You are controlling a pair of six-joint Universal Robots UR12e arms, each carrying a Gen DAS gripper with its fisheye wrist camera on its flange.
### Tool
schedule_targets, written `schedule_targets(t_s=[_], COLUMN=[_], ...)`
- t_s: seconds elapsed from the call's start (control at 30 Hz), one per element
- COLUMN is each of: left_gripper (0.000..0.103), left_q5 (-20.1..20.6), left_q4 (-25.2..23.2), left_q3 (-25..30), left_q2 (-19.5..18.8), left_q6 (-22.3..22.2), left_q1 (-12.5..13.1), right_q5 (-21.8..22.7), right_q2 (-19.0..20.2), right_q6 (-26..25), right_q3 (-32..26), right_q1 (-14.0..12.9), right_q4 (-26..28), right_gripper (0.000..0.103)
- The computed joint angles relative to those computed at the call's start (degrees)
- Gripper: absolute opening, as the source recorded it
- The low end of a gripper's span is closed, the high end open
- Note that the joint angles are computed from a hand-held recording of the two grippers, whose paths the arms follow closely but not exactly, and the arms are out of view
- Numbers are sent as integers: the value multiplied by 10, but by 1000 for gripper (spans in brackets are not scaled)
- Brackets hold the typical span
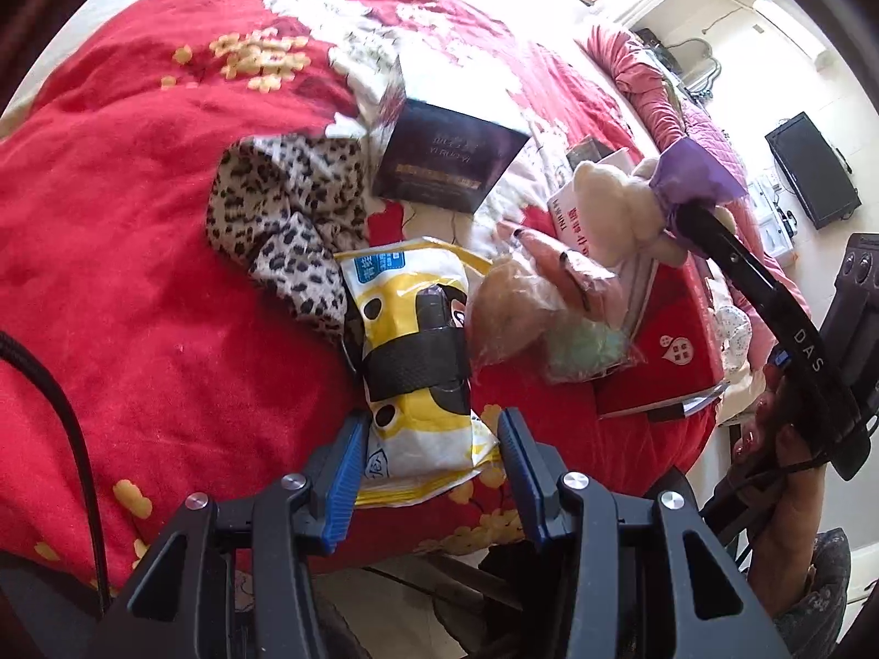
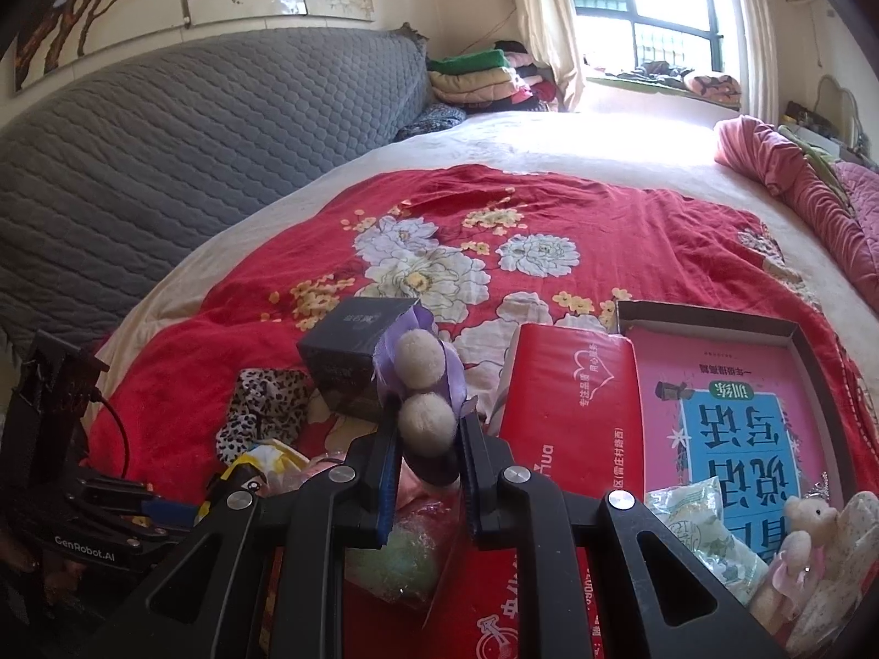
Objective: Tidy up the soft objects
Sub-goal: 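Grasp the yellow snack bag with the left tool while the right tool lifts the bunny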
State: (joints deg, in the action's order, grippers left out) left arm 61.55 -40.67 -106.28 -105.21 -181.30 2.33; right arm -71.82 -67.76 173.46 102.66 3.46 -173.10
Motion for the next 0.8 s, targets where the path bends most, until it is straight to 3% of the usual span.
schedule_targets(t_s=[0.57, 0.7, 0.77, 0.8], left_gripper=[43, 40, 23, 23], left_q5=[33, 48, 47, 48], left_q4=[96, 71, 52, 40], left_q3=[19, 29, 32, 35], left_q2=[12, 3, -3, -6], left_q6=[-15, -5, -2, 0], left_q1=[-23, -28, -27, -27], right_q5=[23, 24, 26, 25], right_q2=[-15, -18, -19, -19], right_q6=[30, 32, 32, 33], right_q3=[18, 21, 22, 23], right_q1=[-7, -7, -8, -8], right_q4=[-69, -71, -71, -72], right_gripper=[19, 19, 19, 19])
